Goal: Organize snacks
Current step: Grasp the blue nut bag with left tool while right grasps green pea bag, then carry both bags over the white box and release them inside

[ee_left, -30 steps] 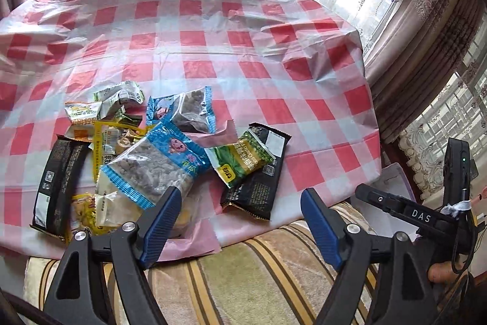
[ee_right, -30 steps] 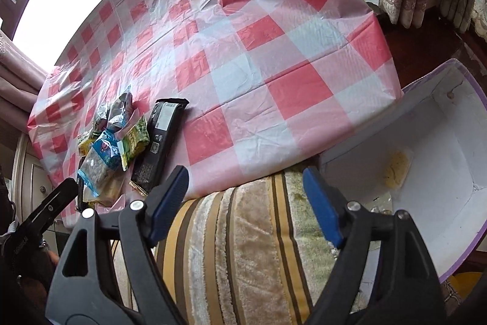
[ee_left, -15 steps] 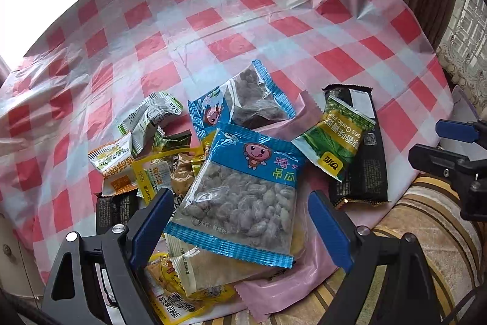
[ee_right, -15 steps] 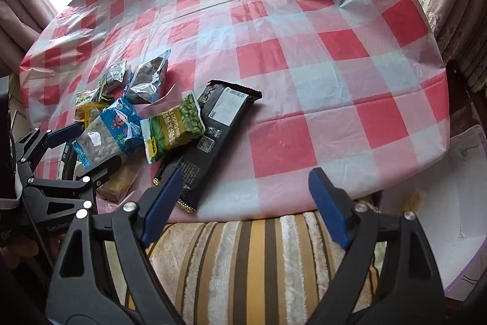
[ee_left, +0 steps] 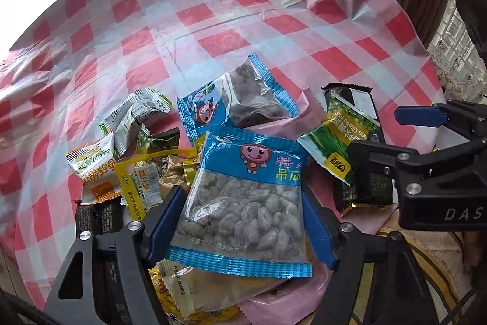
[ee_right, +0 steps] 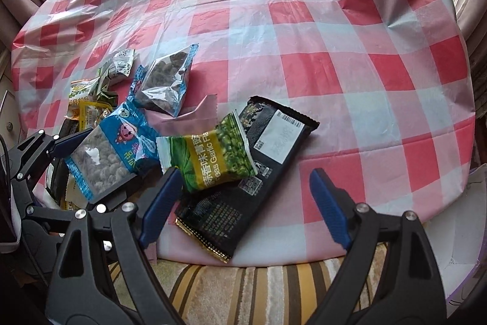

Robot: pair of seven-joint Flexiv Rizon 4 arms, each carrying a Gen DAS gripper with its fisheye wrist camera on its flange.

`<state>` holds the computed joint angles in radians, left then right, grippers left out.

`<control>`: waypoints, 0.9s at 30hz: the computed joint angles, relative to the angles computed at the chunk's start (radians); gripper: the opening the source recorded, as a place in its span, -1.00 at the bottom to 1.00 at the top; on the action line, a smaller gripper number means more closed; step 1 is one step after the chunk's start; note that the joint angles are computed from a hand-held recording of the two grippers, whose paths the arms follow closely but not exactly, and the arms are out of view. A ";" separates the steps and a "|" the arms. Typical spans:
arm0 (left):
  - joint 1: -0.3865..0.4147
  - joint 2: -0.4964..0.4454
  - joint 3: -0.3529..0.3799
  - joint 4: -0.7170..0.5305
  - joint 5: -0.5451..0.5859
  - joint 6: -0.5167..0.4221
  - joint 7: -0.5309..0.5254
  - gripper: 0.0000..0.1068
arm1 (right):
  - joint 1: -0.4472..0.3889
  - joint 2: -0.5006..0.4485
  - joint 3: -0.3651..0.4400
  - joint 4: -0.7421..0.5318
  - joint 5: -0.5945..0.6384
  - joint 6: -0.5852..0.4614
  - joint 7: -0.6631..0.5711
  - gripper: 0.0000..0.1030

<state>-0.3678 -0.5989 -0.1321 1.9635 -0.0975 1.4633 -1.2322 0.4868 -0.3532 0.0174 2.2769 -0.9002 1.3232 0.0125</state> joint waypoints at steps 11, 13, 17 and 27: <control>0.082 0.003 -0.099 0.054 -0.037 0.075 0.046 0.20 | 0.022 -0.055 0.024 -0.077 0.099 -0.074 -0.135 0.69; 0.100 0.002 -0.120 0.062 -0.044 0.082 0.054 0.19 | 0.030 -0.057 0.017 -0.080 0.091 -0.073 -0.140 0.62; 0.128 0.005 -0.155 0.080 -0.053 0.108 0.064 0.17 | 0.054 -0.045 -0.007 -0.075 0.037 -0.093 -0.109 0.05; 0.130 0.025 -0.156 0.109 -0.058 0.152 0.034 0.16 | 0.032 -0.026 -0.045 -0.022 -0.100 0.040 0.016 -0.69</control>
